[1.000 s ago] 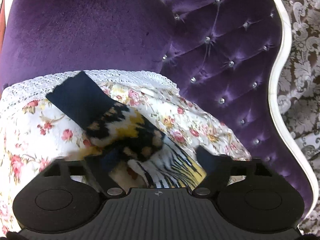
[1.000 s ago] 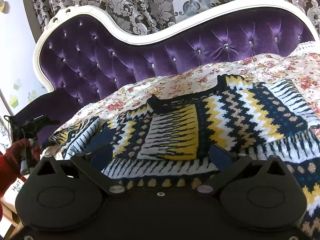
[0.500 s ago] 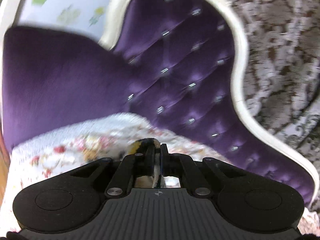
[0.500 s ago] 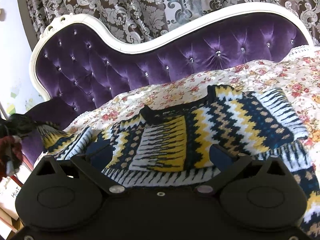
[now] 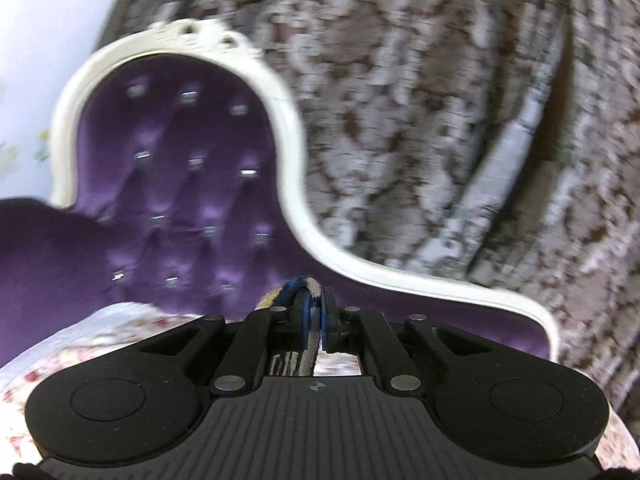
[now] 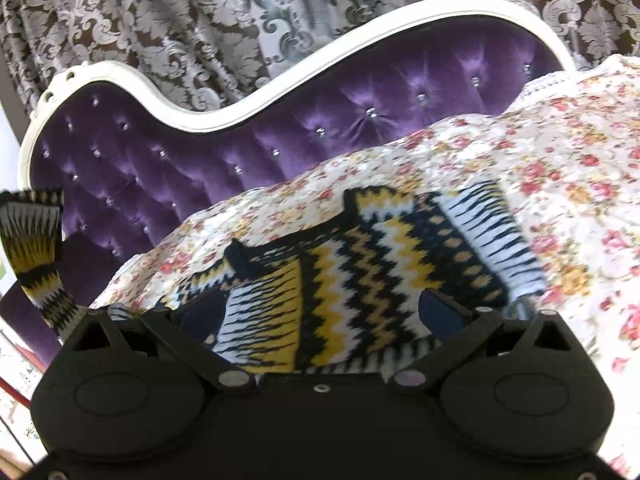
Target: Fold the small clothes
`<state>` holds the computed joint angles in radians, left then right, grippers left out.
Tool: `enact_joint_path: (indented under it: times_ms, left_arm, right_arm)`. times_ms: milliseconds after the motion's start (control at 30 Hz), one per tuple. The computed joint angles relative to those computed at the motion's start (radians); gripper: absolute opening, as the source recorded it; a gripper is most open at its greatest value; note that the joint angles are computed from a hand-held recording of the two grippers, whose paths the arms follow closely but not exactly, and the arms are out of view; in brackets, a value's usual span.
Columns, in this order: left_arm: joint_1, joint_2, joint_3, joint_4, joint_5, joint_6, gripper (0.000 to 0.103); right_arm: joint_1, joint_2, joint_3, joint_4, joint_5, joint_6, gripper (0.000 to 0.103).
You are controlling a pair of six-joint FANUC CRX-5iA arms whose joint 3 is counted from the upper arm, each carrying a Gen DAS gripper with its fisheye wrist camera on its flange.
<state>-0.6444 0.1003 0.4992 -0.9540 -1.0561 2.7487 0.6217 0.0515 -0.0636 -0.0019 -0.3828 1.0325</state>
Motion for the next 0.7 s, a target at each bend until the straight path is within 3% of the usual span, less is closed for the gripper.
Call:
enact_joint_path:
  times_ms: [133, 367, 533, 700]
  left_arm:
    - [-0.014, 0.074, 0.073, 0.044, 0.034, -0.063, 0.005]
    - [-0.012, 0.203, 0.155, 0.158, 0.120, -0.099, 0.005]
    - [-0.016, 0.290, 0.199, 0.223, 0.149, -0.126, 0.005]
    - [-0.027, 0.374, 0.243, 0.274, 0.131, -0.181, 0.007]
  right_arm:
    - [-0.029, -0.004, 0.016, -0.042, -0.013, 0.032, 0.103]
    - [-0.064, -0.009, 0.016, 0.001, -0.014, -0.052, 0.103]
    - [-0.081, -0.003, 0.021, 0.028, -0.024, -0.102, 0.103]
    - [-0.098, 0.010, 0.046, -0.001, -0.056, -0.106, 0.103]
